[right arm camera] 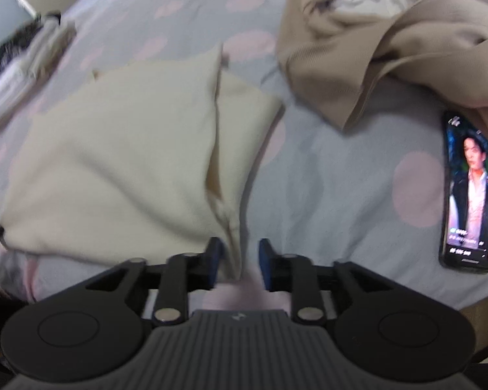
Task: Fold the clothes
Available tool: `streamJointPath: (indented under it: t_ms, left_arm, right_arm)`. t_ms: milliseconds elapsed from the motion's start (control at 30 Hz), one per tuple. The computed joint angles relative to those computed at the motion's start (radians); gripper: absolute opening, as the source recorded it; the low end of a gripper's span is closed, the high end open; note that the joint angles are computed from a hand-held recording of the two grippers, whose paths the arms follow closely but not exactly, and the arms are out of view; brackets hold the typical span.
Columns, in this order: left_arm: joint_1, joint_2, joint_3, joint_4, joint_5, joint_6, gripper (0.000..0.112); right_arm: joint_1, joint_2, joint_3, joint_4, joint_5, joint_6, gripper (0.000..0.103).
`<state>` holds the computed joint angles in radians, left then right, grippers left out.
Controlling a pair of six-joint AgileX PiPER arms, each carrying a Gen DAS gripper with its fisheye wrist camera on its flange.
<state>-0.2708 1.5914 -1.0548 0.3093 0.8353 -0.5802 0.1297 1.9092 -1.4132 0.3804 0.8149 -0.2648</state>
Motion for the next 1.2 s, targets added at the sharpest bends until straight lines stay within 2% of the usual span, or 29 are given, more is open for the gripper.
streamJointPath:
  t_ms: [200,267,467,767,800,833,867,967,1067,1100,1200]
  left_arm:
    - [-0.005,-0.006,-0.044,0.069,-0.028,-0.087,0.006]
    - [-0.007,0.025,-0.079,0.051,-0.035,-0.063,0.006]
    - [-0.02,0.151,-0.198,0.058,-0.036,-0.025,0.006]
    - [0.027,0.244,-0.239,0.042,-0.132,-0.055,0.006]
    - [0.028,0.254,-0.242,0.044,-0.135,-0.052,0.006]
    - [0.029,0.265,-0.246,0.047,-0.138,-0.048,0.006]
    - [0.03,0.275,-0.25,0.05,-0.142,-0.045,0.006]
    - [0.032,0.291,-0.251,0.067,-0.158,-0.056,0.006]
    - [0.028,0.298,-0.248,0.086,-0.166,-0.069,0.006]
    - [0.025,0.3,-0.248,0.093,-0.167,-0.073,0.006]
    - [0.02,0.305,-0.25,0.111,-0.168,-0.083,0.006]
  right_arm:
    - [0.018,-0.006,-0.009,0.021,-0.059,0.03,0.032]
    - [0.034,0.013,-0.033,0.017,-0.068,0.054,0.032]
    - [0.061,0.147,-0.22,-0.02,-0.04,0.153,0.032]
    - [0.067,0.277,-0.366,0.002,-0.067,0.181,0.031]
    - [0.067,0.288,-0.377,0.008,-0.067,0.173,0.026]
    - [0.067,0.298,-0.387,0.015,-0.067,0.166,0.013]
    - [0.067,0.309,-0.398,0.021,-0.067,0.16,0.008]
    - [0.071,0.309,-0.395,0.009,-0.094,0.176,0.005]
    - [0.097,0.286,-0.356,-0.103,-0.193,0.239,0.004]
    - [0.101,0.289,-0.362,-0.115,-0.198,0.246,0.004]
    - [0.109,0.337,-0.432,-0.16,-0.125,0.274,0.004]
